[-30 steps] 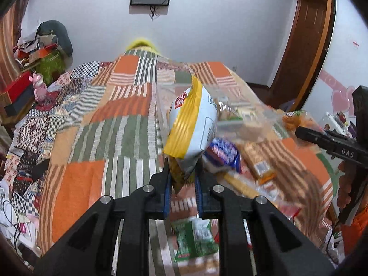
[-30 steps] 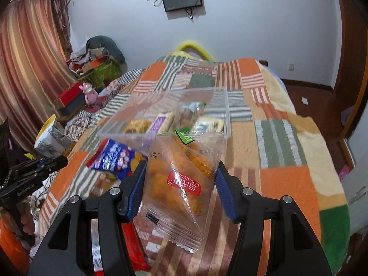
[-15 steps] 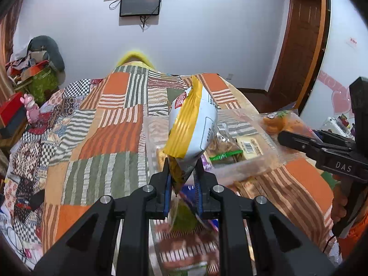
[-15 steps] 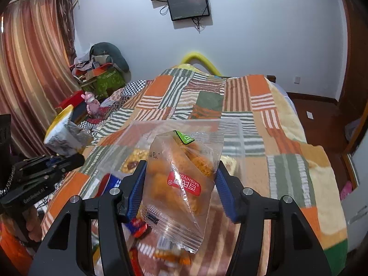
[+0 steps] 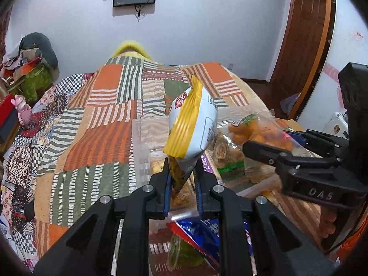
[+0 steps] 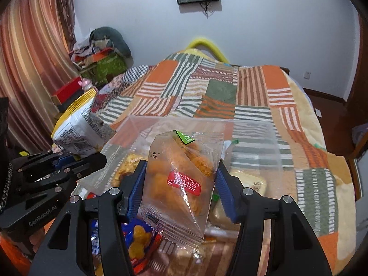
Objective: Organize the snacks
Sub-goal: 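Drop the chip bag into the clear box with the left tool while the right tool drops the orange bag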
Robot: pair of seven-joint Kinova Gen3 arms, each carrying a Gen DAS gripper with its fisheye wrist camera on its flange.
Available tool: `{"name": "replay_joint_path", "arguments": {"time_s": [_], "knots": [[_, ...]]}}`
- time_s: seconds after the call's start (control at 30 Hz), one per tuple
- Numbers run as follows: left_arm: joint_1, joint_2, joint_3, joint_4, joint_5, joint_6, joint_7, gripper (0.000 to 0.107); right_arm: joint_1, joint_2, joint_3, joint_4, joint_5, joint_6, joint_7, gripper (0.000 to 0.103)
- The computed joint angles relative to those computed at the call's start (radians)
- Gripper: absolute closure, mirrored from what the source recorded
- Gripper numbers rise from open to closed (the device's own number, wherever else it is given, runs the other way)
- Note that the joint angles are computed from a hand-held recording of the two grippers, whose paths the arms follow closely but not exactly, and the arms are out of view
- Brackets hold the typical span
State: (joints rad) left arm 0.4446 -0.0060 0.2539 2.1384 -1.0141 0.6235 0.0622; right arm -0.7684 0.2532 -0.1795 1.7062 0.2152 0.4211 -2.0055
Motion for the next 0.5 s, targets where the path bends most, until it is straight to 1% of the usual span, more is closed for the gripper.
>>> {"name": "replay_joint_path", "arguments": {"time_s": [0.07, 0.1, 0.13, 0.2, 0.27, 0.33, 0.43, 0.5], "knots": [[-0.007, 0.009, -0.008, 0.001, 0.011, -0.016, -0.002, 0.09, -0.002, 0.013, 0.002, -0.013, -0.002, 0.022, -0.004, 0.047], [-0.012, 0.012, -0.015, 0.0, 0.027, -0.032, -0.017, 0.088, 0.001, 0.015, 0.0, -0.016, -0.006, 0.026, -0.002, 0.045], [-0.018, 0.01, -0.022, 0.003, 0.045, -0.053, -0.036, 0.087, -0.008, 0.01, 0.01, -0.007, 0.002, 0.019, -0.016, 0.045], [-0.021, 0.008, -0.024, 0.006, 0.055, -0.064, -0.042, 0.071, 0.011, 0.002, -0.005, 0.0, -0.017, 0.014, -0.001, 0.044], [-0.01, 0.005, -0.012, 0.009, 0.027, -0.041, -0.002, 0.065, 0.023, -0.016, -0.012, 0.014, -0.031, 0.009, 0.01, 0.044], [0.0, -0.004, -0.001, 0.01, 0.021, -0.02, 0.011, 0.064, 0.027, -0.032, -0.012, 0.025, -0.031, 0.004, 0.011, 0.042], [0.008, -0.028, 0.018, 0.011, 0.036, 0.009, 0.009, 0.063, 0.025, -0.06, -0.009, 0.048, -0.016, -0.003, -0.004, 0.041], [0.011, -0.046, 0.034, 0.013, 0.049, 0.036, 0.004, 0.06, 0.037, -0.079, -0.018, 0.062, -0.021, -0.004, 0.003, 0.041]]}}
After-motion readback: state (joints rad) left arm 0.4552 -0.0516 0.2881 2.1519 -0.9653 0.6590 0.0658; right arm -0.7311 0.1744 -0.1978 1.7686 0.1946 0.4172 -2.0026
